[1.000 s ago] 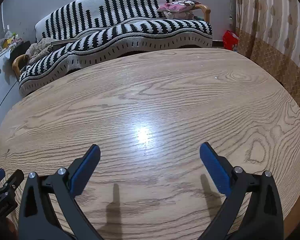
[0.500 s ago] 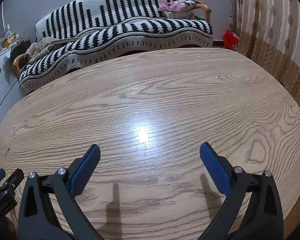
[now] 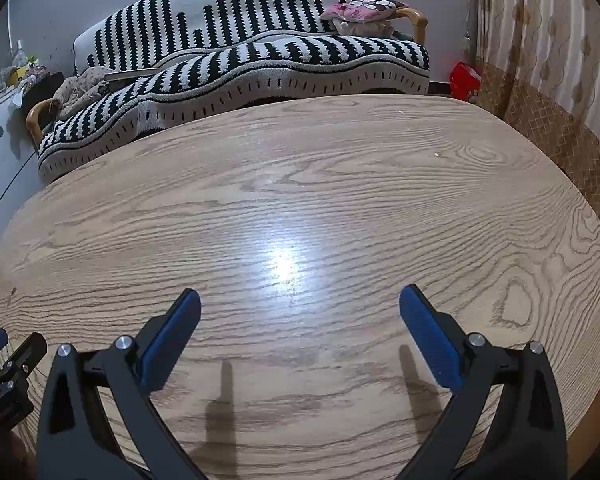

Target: Collect trash

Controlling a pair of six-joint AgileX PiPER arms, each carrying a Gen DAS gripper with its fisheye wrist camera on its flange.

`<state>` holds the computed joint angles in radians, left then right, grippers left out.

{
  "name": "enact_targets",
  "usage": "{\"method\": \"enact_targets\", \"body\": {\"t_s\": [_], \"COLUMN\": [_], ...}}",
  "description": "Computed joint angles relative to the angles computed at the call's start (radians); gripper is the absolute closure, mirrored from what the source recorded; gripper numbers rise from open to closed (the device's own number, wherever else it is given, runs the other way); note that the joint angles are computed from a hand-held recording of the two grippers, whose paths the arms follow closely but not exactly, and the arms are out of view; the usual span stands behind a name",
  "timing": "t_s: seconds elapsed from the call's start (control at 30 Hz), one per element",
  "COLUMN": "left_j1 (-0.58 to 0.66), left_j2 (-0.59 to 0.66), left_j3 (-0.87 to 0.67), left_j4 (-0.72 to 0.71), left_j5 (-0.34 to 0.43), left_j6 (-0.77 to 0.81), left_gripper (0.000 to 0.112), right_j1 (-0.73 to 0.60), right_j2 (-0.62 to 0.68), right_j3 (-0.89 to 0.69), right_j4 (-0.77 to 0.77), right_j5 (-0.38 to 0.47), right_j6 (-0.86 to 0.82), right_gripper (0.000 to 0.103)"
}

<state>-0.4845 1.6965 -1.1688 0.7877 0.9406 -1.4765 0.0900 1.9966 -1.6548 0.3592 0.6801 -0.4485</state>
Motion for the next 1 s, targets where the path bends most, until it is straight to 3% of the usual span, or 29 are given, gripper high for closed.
{"method": "enact_targets", "body": {"t_s": [0.43,0.67,0.77,0.87,1.0], "left_j1": [0.006,0.020,0.040,0.065,0.099], "left_j2": [-0.016,-0.075,-0.043,0.009,0.021], "left_j3": [0.017,0.097,0.058,-0.010,-0.012], "left_j4": [0.011,0.073,0.020,-0.056,-0.108], "left_j5": [-0.025,-0.168,-0.165,-0.097,-0.122], "left_j6": [-0.017,-0.105,-0.040,0.045,0.086], "left_gripper": [0.016,0.016,0.016,0.016,0.016], "right_j1": [-0.006,-0.002,-0.002,0.001,-0.005], "right_j2": [0.012,0.016,0.024,0.036,0.077], "right_j3": [-0.016,-0.021,-0.029,-0.041,-0.089], "right_j4": [-0.003,-0.008,-0.017,-0.045,-0.072], "right_j5": [0.018,0.023,0.029,0.030,0.064], "right_j6": [-0.010,-0.019,-0.027,-0.024,-0.024], "right_gripper": [0.007,0.007,0.007,0.007,0.007]}}
